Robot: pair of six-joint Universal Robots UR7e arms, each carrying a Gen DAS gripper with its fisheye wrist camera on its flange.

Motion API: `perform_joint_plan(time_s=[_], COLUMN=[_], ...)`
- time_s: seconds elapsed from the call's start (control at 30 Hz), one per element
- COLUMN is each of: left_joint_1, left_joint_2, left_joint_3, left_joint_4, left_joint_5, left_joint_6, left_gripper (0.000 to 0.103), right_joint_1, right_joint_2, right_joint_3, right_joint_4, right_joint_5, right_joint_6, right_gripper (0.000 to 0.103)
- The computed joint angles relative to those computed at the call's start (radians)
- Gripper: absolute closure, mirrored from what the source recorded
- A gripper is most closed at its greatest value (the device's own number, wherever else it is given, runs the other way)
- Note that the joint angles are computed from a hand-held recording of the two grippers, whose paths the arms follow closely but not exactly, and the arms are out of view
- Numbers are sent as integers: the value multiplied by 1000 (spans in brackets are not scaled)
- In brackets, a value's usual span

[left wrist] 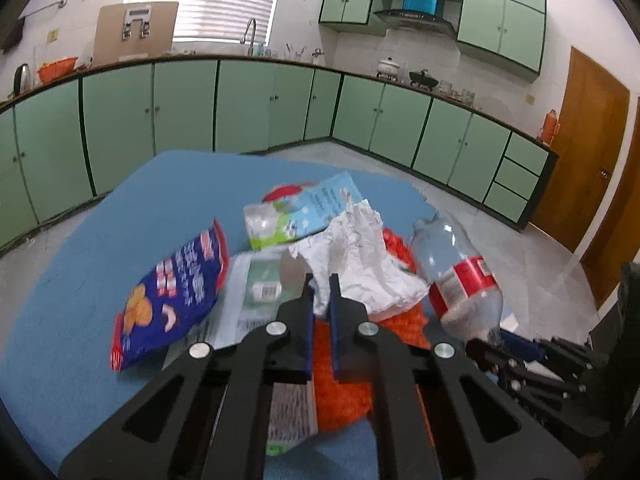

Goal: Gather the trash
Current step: 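Close the right tool on the bottle neck while the left tool grasps the white tissue, then carry bottle and tissue over the black bin and open both tools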

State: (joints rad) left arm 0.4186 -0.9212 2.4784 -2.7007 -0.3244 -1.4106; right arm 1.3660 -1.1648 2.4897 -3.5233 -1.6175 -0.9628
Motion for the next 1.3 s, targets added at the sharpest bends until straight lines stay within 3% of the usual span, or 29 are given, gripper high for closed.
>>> perform_joint_plan(time_s=[0.17, 0.27, 0.77, 0.9, 1.07, 1.3], left_joint_1=[-16, -23, -93, -100, -93, -93], left_joint_2=[-19, -29, -108, -103, -57, -42], left_joint_3=[5, -1, -18, -33, -42, -50], left_joint_4=[67, 102, 328, 282, 127, 115], left_joint_5=[-18, -17, 41, 65, 69, 60], left_joint_6=[-58, -69, -204, -147, -25, -21], left_gripper=[98, 98, 99, 99, 99, 99], right_joint_1=[10, 8, -9, -13, -29, -32], right_joint_2=[36, 28, -170, -213, -245, -273], right_joint_3=[-20, -28, 1, 2, -1, -4], right_joint_4=[-4, 32, 210, 232, 268, 315], right_joint_5=[-33, -34, 128, 163, 177, 208], right_joint_6=[14, 32, 27, 33, 33, 40], right_gripper=[63, 70, 72, 72, 72, 72])
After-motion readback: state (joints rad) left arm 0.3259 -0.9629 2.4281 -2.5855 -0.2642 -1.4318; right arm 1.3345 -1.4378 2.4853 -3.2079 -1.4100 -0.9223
